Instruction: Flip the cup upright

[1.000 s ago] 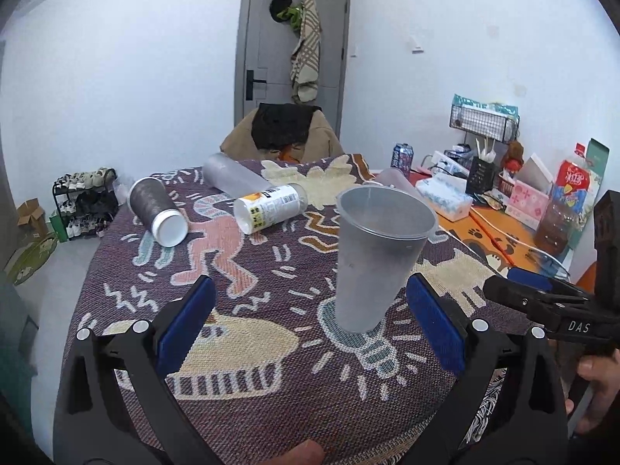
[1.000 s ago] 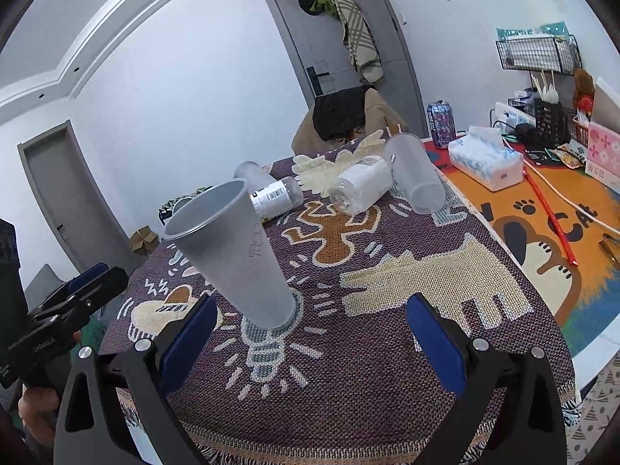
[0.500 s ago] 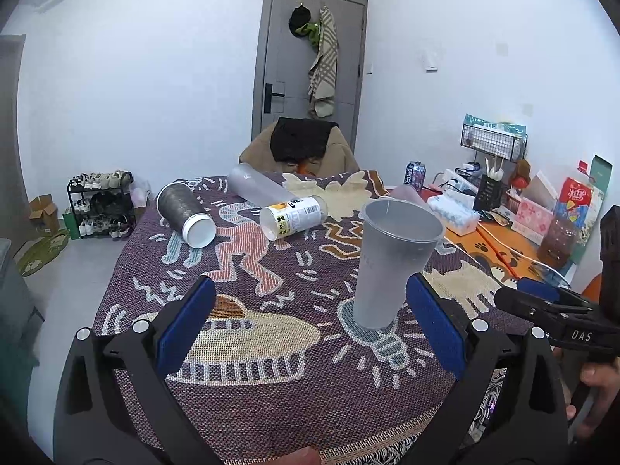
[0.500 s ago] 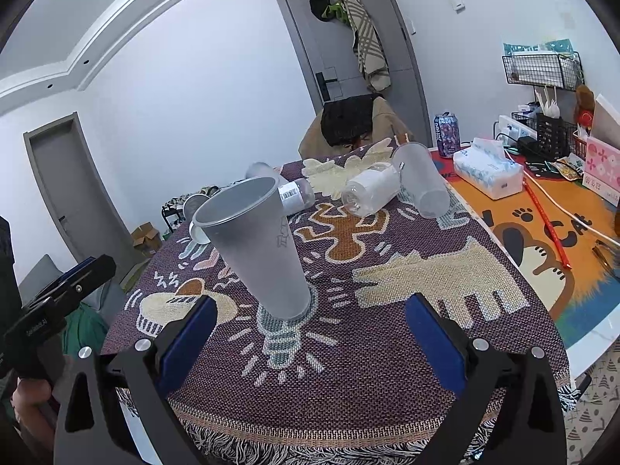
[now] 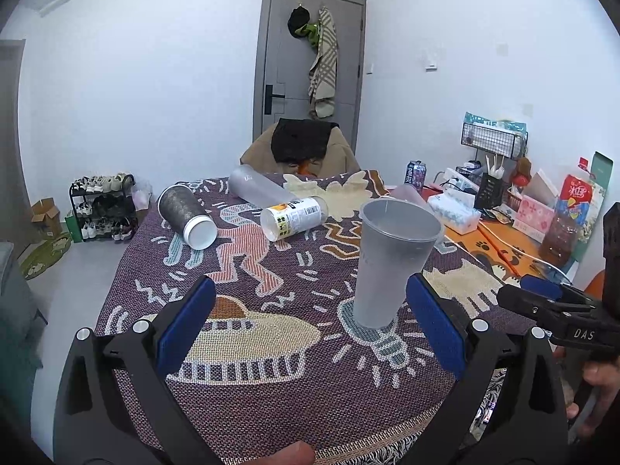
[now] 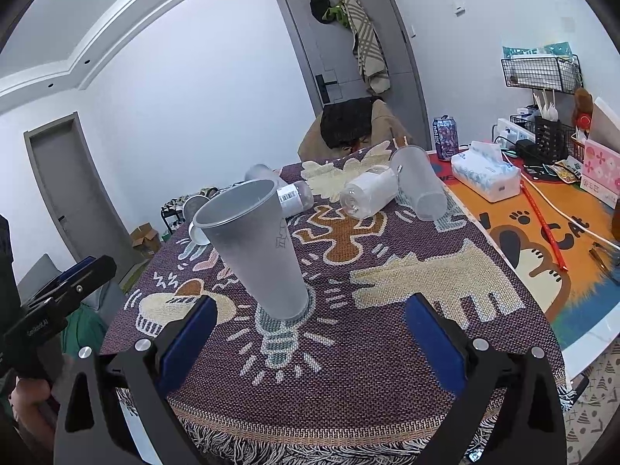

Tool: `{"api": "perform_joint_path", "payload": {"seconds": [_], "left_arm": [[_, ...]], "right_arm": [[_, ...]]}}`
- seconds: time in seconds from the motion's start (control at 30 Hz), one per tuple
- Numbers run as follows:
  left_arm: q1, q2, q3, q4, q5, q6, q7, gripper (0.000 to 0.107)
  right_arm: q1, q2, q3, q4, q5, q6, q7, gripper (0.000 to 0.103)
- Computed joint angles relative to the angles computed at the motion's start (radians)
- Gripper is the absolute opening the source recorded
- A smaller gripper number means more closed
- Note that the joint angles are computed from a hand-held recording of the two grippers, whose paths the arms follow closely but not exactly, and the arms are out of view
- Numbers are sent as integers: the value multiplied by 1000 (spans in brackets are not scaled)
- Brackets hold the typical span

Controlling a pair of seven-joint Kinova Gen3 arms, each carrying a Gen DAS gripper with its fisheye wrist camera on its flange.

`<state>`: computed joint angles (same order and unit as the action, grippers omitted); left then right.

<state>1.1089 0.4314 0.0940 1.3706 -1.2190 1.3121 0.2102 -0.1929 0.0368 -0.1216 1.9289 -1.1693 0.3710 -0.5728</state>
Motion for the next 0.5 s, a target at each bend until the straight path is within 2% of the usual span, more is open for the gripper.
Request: {"api": "perform_joint_path", "payload": {"seconds": [0.5], "left_arm": [[1, 9, -6, -15, 9, -1, -18, 98]], "right_arm": [[8, 1, 5, -3, 4, 12, -3, 96]]}}
